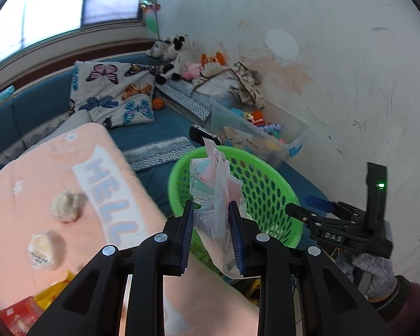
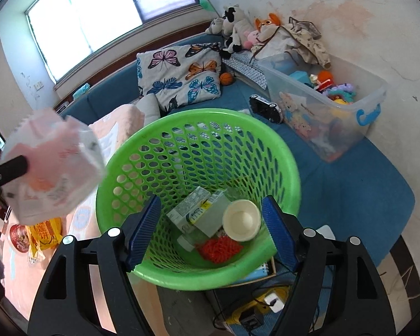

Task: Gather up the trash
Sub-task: 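Release the paper cup into the basket while the left tool drops the plastic bag in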

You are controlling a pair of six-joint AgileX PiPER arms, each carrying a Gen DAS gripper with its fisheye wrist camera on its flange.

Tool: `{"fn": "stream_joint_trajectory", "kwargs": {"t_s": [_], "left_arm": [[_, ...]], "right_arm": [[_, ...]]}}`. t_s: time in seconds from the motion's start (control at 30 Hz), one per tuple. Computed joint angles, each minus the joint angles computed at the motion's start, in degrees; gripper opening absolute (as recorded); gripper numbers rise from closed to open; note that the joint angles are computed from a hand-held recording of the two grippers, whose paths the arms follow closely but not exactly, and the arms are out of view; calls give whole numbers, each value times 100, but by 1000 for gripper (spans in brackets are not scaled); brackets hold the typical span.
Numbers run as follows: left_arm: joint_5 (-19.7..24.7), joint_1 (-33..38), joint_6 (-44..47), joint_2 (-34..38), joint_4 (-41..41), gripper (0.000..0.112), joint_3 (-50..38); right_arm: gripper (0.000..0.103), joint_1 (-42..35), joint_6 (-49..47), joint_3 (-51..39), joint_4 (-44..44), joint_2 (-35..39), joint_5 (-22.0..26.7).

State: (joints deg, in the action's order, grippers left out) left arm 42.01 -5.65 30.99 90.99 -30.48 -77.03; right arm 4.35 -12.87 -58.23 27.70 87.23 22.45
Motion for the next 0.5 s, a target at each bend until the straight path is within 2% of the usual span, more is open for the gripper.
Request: {"fn": "stream_joint_trajectory", "kwargs": {"t_s": [0.17, 0.5], "left_arm": [[-73, -425, -459, 344, 431, 25, -230], [-41, -664, -609, 698, 513, 26, -364]], "right_arm": [[75, -177, -363, 215, 405, -185, 19], [75, -166, -673, 431, 731, -398, 50]]}}
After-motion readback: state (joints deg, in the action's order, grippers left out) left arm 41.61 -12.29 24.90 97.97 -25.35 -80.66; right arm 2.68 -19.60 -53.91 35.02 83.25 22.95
